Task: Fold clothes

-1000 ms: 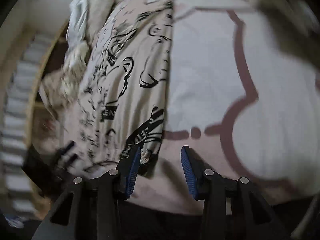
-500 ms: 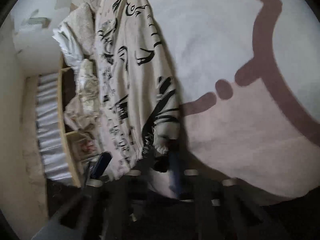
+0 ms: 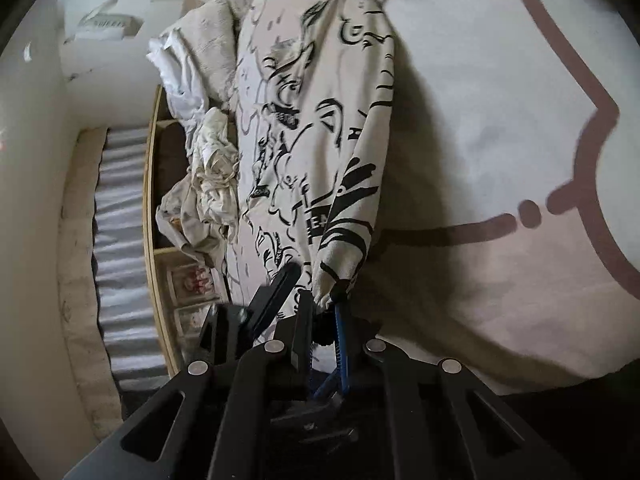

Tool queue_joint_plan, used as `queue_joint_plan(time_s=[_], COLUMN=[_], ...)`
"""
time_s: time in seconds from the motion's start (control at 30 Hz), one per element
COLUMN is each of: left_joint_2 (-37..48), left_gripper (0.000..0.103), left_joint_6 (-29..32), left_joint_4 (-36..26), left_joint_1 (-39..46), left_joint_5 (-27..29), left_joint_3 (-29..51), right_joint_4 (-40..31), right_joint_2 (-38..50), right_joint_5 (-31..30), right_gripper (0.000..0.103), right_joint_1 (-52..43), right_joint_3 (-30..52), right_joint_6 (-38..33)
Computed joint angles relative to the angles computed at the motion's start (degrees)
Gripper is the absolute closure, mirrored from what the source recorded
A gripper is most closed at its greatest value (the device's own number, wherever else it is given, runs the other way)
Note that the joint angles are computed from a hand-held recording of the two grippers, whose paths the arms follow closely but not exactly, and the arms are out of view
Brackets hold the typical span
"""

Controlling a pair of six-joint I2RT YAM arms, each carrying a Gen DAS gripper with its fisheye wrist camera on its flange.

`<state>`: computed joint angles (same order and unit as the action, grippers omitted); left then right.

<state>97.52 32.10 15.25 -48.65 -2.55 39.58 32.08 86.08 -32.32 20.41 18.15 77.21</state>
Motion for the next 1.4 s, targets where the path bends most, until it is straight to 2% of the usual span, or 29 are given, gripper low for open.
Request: queue_joint_plan(time_s=[0.13,0.2,0.27,0.3,0.33,0.37,0.4,0.47,0.53,0.57,0.63,0.67,0.8,0.9,0.97,1.0,1.03,1.07,1.1,1.17,1.27,1.4], left_joint_2=[1.3,1.6,1.7,1.7,1.5,0.7,-0.1,-2.4,-4.0,-4.7,-4.9,-4.9,-5.1,-5.3,-5.5,-5.7,-5.7,-5.7,-5.8,-5.6,-4.4,-4.8], left_gripper=[0.087,0.092,0.092,0.092,0.093,0.093,0.093,0.093,0.093,0.093,0.093,0.093,0.093,0.093,0.093,0.093,0.093,0.093,0.093,0.093,0.093,0.092], left_joint_6=[-0.2,-0.8,-2.5,-3.5,-4.2,-4.7,-5.1,-6.3,-7.8,-8.7,-10.7,-11.8,-15.3,-16.7,-17.0,-17.2,-17.5,-17.9,-18.3,-19.7,-23.4,-25.9], left_joint_4=[-1.7,-2.3,-4.4,-5.5,-6.4,-7.1,-7.9,-8.9,-10.5,-11.3,-12.6,-13.2,-16.1,-18.2,-19.4,-20.0,-20.6,-21.2,-21.8,-24.0,-30.0,-29.5], left_joint_1=[0.2,0.6,2.1,2.9,3.7,4.8,5.8,7.1,7.3,7.3,8.1,8.5,10.8,12.7,13.5,13.9,14.2,14.5,14.8,15.7,17.8,19.0], left_joint_5=[0.2,0.7,2.0,2.7,3.7,5.3,7.2,10.7,12.9,13.9,15.8,16.8,20.5,23.2,24.4,24.9,25.3,25.7,26.1,27.5,32.0,33.6], left_joint_3=[2.0,2.4,3.5,4.1,4.4,4.4,4.4,3.8,4.0,4.2,5.3,5.9,8.0,9.3,9.6,9.8,10.1,10.4,10.7,11.9,15.3,14.1], right_joint_4=[-4.3,-8.5,-12.5,-14.6,-17.8,-22.4,-24.9,-28.5,-26.5,-25.7,-25.8,-26.7,-34.4,-37.5,-39.2,-38.9,-38.4,-38.1,-38.6,-37.9,-34.8,-33.7], right_joint_2=[-2.7,-5.8,-8.8,-11.0,-14.0,-17.8,-19.7,-18.2,-11.5,-7.7,3.6,9.0,28.1,36.8,41.6,41.9,42.6,43.1,42.8,37.6,27.8,18.4], right_joint_5=[0.7,2.5,4.4,5.8,7.5,9.9,11.2,10.2,7.8,7.0,5.9,5.7,6.7,6.3,6.1,5.7,2.7,0.0,-1.1,3.1,5.8,8.6], right_gripper=[0.092,0.092,0.086,0.063,0.026,0.013,0.01,0.01,0.01,0.011,0.022,0.024,0.028,0.034,0.035,0.048,0.084,0.096,0.099,0.1,0.1,0.1], right_joint_1=[0.0,0.3,0.7,0.7,0.2,-1.0,-2.8,-9.5,-16.3,-19.2,-23.9,-25.5,-27.3,-26.3,-25.4,-24.9,-24.8,-24.7,-24.5,-23.6,-24.3,-24.8], right_joint_3=[0.7,1.2,1.7,1.8,2.0,2.4,2.8,5.7,8.7,10.8,18.8,23.5,42.6,51.1,56.3,57.1,58.0,58.9,59.4,57.1,51.5,46.8], right_joint_6=[-3.5,-6.6,-9.5,-11.0,-12.7,-14.6,-16.5,-22.3,-25.6,-27.1,-31.1,-32.7,-36.3,-36.4,-36.2,-36.8,-36.8,-36.8,-36.6,-39.5,-39.5,-39.6])
